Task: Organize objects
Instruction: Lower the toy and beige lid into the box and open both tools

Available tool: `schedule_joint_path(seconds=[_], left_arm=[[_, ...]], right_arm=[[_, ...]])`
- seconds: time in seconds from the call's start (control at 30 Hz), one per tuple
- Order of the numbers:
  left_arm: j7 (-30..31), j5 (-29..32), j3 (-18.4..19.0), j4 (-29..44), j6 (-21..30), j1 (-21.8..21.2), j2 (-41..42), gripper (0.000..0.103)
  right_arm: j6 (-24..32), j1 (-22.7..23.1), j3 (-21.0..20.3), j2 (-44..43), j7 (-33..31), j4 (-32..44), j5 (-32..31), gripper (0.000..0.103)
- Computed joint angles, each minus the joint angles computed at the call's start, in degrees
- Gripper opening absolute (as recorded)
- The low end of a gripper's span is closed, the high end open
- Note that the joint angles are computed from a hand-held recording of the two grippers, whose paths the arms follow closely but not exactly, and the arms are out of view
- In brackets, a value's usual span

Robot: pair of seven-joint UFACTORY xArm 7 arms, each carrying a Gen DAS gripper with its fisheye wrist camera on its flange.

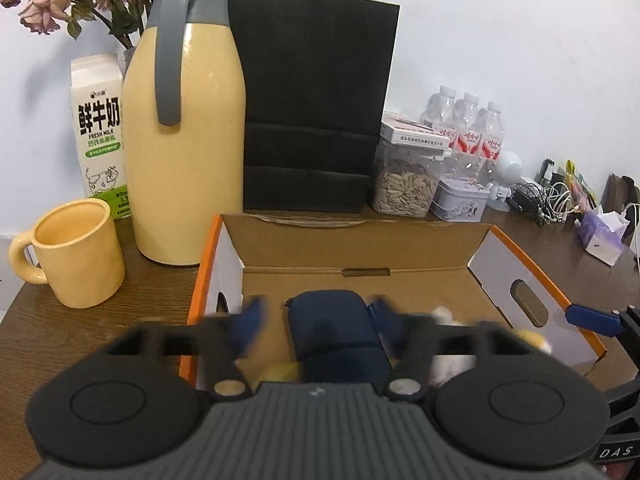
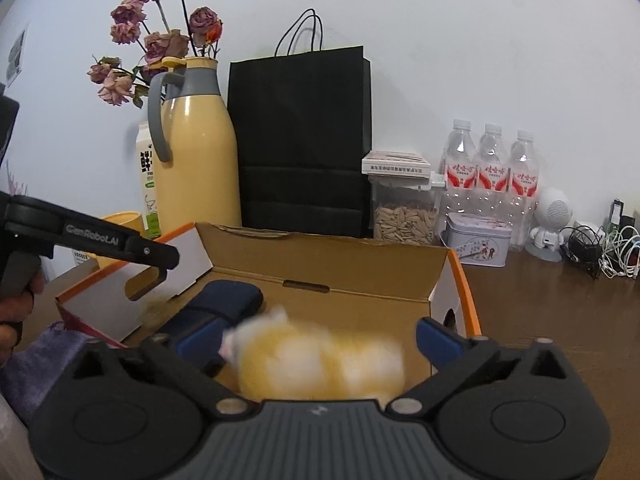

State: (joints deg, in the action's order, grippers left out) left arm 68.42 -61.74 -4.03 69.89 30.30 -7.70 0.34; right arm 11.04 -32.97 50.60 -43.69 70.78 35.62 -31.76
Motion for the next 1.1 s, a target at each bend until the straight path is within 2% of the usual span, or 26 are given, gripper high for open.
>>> schedule_joint_path(seconds=[0.03, 0.07, 0.47, 0.8, 1.1], left_arm=[[1.2, -1.5, -0.1, -0.4, -0.9, -0.1, -0.3, 0.096], [2.2, -2.6, -0.2, -0.6, -1.7, -0.2, -0.5, 0.103], [2.8, -4.7, 0.3, -0.8, -2.5, -0.5, -1.4, 0.103], [10.3, -14.4, 2.6, -2.9, -3.1, -1.2, -6.5, 0.103], [10.4, -13.5, 4.9, -6.8, -2.6, -2.1, -12.3, 0.103]], right_arm=[[0.4, 0.0, 0.1, 0.0, 0.0, 0.1, 0.0, 0.103], [1.0, 0.0, 0.3, 0.1, 0.0, 0.3, -0.1, 0.103], [0.7, 0.1, 0.1, -1.2, 1.1, 0.0, -1.1, 0.103], [1.4, 1.8, -1.2, -5.2, -0.4, -0.2, 0.0, 0.103], [5.8, 6.6, -3.3, -7.3, -2.5, 0.5, 0.8, 0.103]])
